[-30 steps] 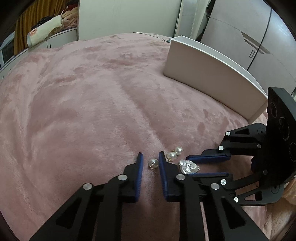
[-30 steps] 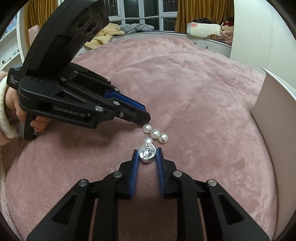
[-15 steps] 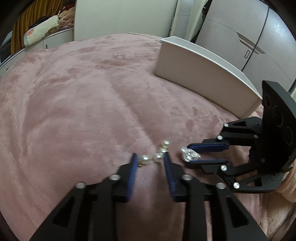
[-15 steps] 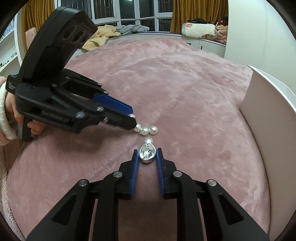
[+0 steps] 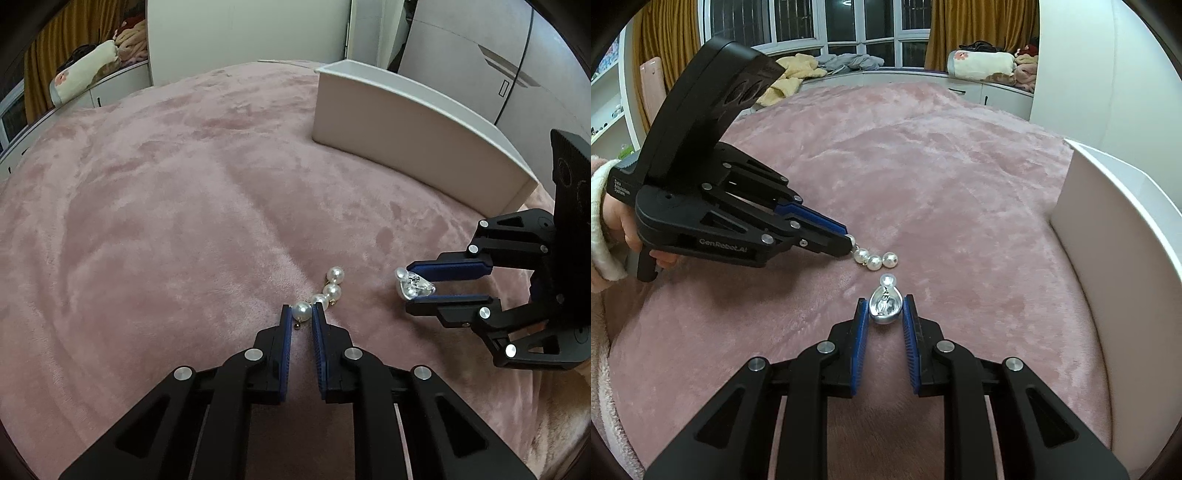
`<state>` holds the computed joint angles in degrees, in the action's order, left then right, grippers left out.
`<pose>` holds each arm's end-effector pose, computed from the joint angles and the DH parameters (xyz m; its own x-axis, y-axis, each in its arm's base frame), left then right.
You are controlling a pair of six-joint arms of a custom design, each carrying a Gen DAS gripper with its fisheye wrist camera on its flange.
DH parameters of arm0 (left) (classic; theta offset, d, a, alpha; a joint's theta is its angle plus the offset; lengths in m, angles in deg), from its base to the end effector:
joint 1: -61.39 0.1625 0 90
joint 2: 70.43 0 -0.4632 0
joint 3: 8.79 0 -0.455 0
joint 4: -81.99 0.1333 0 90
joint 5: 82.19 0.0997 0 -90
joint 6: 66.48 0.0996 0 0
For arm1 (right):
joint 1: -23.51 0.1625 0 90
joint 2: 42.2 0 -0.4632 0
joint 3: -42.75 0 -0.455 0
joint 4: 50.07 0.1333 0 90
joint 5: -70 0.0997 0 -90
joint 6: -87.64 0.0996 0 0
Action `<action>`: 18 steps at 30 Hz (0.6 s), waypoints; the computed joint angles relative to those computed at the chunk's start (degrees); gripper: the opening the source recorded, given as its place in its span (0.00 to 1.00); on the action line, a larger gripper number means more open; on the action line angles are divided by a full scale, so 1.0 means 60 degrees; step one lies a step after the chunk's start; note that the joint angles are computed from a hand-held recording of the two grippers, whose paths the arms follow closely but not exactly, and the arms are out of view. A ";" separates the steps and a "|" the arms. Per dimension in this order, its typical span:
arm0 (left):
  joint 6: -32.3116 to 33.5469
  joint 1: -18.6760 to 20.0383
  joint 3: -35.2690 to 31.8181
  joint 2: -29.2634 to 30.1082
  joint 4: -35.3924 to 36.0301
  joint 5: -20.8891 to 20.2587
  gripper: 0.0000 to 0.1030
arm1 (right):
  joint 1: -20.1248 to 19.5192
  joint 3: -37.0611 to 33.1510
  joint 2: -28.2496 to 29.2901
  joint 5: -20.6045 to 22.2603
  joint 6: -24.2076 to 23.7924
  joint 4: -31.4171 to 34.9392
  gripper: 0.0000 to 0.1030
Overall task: Organize jewelry
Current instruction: 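Grasp the pearl drop earring with the left tool while the right tool grasps the silver pendant, then carry the earring and pendant over the white box and open both tools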
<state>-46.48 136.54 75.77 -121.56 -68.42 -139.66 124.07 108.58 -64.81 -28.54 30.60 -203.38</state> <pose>-0.0237 -0.8186 0.2429 -0.7464 0.2761 -0.6055 0.5147 0.8162 -0.2624 0.2790 -0.8499 -0.0293 -0.3896 -0.8460 0.3641 -0.9172 0.3923 -0.0699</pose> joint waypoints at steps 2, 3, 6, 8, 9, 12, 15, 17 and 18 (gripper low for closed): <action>-0.0046 -0.0051 0.0081 -0.0100 -0.0061 -0.0042 0.15 | 0.0029 0.0111 -0.0109 0.0022 -0.0021 -0.0066 0.19; -0.0058 -0.0091 0.0130 -0.0154 -0.0088 -0.0036 0.15 | 0.0046 0.0161 -0.0160 0.0033 -0.0041 -0.0107 0.19; -0.0018 -0.0245 0.0233 -0.0291 -0.0184 0.0048 0.15 | 0.0106 0.0357 -0.0358 0.0089 -0.0113 -0.0221 0.19; -0.0008 -0.0354 0.0273 -0.0367 -0.0231 0.0058 0.15 | 0.0141 0.0487 -0.0494 0.0159 -0.0180 -0.0307 0.19; -0.0001 -0.0415 0.0311 -0.0419 -0.0260 0.0073 0.15 | 0.0172 0.0582 -0.0595 0.0202 -0.0206 -0.0381 0.19; 0.0099 -0.0660 0.0421 -0.0552 -0.0392 0.0202 0.15 | 0.0243 0.0817 -0.0857 0.0292 -0.0291 -0.0598 0.19; 0.0147 -0.0905 0.0555 -0.0687 -0.0521 0.0354 0.15 | 0.0317 0.1115 -0.1197 0.0424 -0.0352 -0.0848 0.19; 0.0174 -0.1095 0.0642 -0.0785 -0.0616 0.0440 0.15 | 0.0343 0.1278 -0.1403 0.0546 -0.0369 -0.0959 0.19; 0.0187 -0.1183 0.0696 -0.0845 -0.0654 0.0476 0.15 | 0.0368 0.1405 -0.1541 0.0609 -0.0401 -0.1079 0.19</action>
<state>-45.36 129.44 79.95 -126.64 -72.35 -136.81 126.28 117.01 -74.05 -24.89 28.19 -209.86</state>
